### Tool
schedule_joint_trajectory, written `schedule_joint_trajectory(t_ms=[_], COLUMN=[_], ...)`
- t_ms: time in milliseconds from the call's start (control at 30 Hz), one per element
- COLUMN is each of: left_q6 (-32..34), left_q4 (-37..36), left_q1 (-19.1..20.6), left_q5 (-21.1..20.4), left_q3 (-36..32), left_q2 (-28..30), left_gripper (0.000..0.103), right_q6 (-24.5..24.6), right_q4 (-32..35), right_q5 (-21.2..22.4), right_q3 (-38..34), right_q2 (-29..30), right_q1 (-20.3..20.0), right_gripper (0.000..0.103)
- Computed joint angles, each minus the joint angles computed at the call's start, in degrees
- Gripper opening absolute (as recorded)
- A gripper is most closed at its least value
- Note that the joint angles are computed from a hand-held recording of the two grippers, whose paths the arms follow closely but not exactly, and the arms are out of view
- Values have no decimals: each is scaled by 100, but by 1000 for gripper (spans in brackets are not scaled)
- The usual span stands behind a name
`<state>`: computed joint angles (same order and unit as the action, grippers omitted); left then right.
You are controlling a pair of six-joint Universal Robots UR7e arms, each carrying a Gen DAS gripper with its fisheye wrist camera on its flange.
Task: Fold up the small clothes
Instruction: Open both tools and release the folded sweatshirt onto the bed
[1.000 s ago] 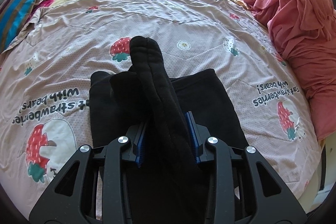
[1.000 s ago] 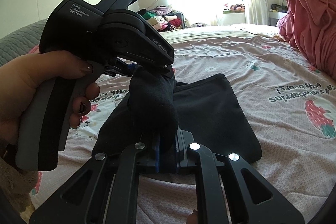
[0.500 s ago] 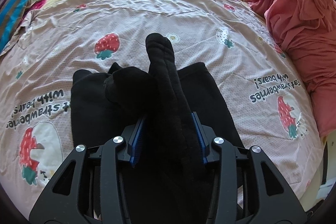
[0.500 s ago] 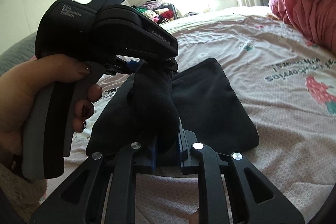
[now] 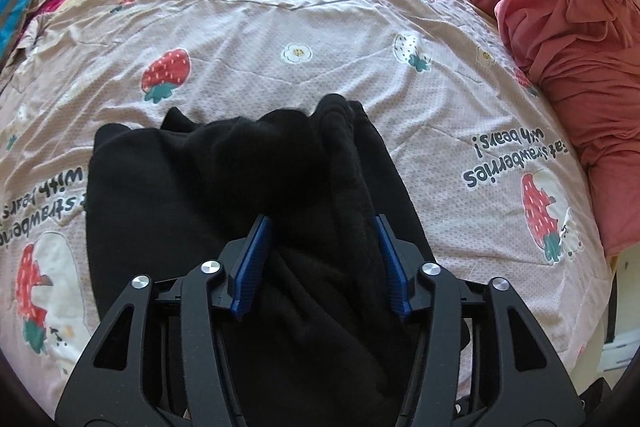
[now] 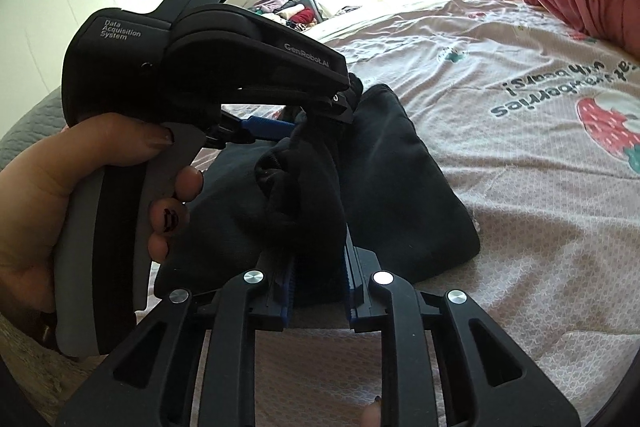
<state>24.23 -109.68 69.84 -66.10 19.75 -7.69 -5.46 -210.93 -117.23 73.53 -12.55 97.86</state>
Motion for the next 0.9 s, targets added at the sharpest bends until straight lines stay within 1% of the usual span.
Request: schedule_joint_trajectory(t_ms=[133, 267, 367, 400, 533, 600, 667, 767, 867, 900], left_q6=[-48, -170, -252, -268, -307, -300, -307, -287, -206, -177], left_q4=[205, 350, 529, 520, 234, 66, 12, -175, -473, -564], left_q1=[15, 55, 89, 102, 119, 133, 144, 165, 199, 210], left_q5=[-70, -311, -518, -630, -894, -1013, -1061, -1044, -995, -981], left_q3=[-224, -403, -584, -556, -177, 16, 82, 344, 707, 799], left_q2=[114, 168, 218, 183, -63, -192, -249, -417, -636, -692], left_gripper=[49, 54, 62, 63, 65, 66, 66, 68, 68, 69], right_q6=[121, 274, 365, 385, 465, 490, 508, 518, 483, 483], right_q4=[8, 34, 82, 94, 114, 121, 150, 192, 283, 366], right_q5=[55, 77, 115, 108, 106, 116, 111, 142, 256, 329], right_q3=[95, 209, 279, 289, 362, 418, 447, 470, 554, 590], right_q2=[-54, -104, -143, -150, -196, -226, -248, -268, -365, -425], right_q1=[-45, -80, -111, -112, -129, -137, -137, -132, -148, -170], right_gripper=[20, 24, 25, 26, 30, 31, 32, 37, 47, 52])
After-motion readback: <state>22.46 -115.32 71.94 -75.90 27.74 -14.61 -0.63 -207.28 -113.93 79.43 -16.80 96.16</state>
